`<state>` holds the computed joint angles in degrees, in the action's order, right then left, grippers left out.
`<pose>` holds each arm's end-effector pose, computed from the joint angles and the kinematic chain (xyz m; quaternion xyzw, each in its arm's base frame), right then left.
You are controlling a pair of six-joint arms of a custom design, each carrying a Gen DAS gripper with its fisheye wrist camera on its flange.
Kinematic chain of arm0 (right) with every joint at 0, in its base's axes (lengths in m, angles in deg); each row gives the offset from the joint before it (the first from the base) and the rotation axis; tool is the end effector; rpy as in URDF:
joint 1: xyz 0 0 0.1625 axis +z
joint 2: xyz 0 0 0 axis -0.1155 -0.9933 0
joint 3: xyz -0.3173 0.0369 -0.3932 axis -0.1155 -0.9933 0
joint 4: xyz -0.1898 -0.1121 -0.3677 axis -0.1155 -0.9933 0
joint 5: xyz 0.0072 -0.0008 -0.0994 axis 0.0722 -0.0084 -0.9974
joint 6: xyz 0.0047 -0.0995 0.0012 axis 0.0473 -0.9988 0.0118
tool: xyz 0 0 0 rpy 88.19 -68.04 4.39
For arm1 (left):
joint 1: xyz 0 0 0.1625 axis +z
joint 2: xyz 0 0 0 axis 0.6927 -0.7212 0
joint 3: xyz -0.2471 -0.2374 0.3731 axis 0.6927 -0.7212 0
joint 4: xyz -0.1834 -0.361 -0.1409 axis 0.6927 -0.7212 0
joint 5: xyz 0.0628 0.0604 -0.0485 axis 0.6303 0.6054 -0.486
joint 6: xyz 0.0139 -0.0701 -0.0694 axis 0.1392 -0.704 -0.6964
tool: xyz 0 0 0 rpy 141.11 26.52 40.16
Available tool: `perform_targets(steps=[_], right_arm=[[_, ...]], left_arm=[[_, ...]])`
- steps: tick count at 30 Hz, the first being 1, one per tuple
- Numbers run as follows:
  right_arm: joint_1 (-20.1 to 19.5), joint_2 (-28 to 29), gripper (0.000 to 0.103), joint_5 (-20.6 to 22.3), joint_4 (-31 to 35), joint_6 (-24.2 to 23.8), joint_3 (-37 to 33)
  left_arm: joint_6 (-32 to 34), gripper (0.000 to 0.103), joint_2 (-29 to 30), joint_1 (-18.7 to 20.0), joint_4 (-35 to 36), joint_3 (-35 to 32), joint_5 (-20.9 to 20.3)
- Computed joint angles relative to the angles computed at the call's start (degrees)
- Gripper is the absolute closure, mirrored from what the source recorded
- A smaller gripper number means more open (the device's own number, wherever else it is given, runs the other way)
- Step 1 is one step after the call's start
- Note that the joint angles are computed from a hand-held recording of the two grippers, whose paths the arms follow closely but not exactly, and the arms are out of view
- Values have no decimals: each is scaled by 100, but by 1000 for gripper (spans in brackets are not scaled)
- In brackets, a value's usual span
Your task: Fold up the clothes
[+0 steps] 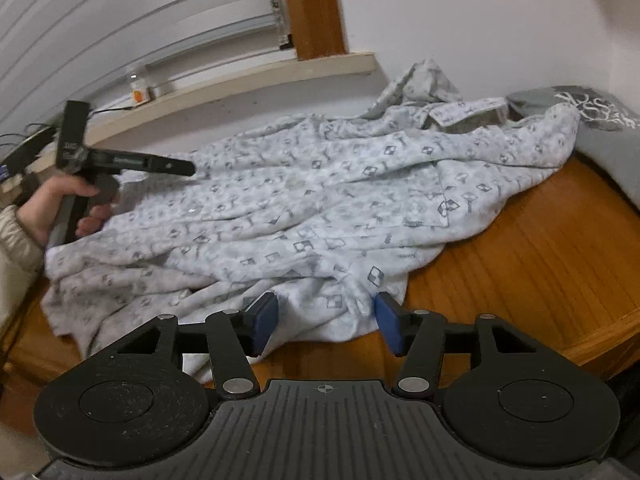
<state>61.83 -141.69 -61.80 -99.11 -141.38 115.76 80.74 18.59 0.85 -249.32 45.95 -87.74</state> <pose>-0.1186 -0.4604 0.3854 0.3863 -0.8700 0.2773 0.1301 -0.2721 -0.5716 0.0094 0.1650 0.8429 -0.4220 0.2903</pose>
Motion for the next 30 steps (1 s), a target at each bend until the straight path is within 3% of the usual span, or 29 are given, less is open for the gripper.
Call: perform_targets(steps=[1, 3, 4, 6, 8, 17, 23, 25, 27, 30], right_arm=[[17, 56, 50, 31, -162, 60, 33], [51, 183, 62, 62, -588, 113, 107], [65, 232, 84, 65, -693, 101, 106], [86, 279, 90, 49, -665, 28, 33], [114, 280, 96, 2, -1049, -87, 73], [415, -122, 98, 0, -2528, -483, -191], [775, 196, 103, -216, -4874, -2019, -175], [785, 247, 103, -546, -4666, -1921, -333], [768, 214, 102, -911, -3933, -1635, -585], [576, 339, 101, -1022, -3053, -1201, -866]], left_arm=[[-12, 0, -6, 5, 18, 0, -10], [-21, 0, -10, 7, 43, -3, -14], [-13, 0, -10, 4, 61, -5, -15], [4, 0, -10, 0, 95, -7, -17], [46, 0, -2, -8, 84, -7, -12], [-11, 0, -25, 11, 1, 29, -69], [11, 0, -35, 32, 19, 19, -130], [19, 0, -37, 36, 7, 23, -127], [29, 0, -29, 36, 55, 0, -115], [63, 0, -27, 36, 101, -13, -118]])
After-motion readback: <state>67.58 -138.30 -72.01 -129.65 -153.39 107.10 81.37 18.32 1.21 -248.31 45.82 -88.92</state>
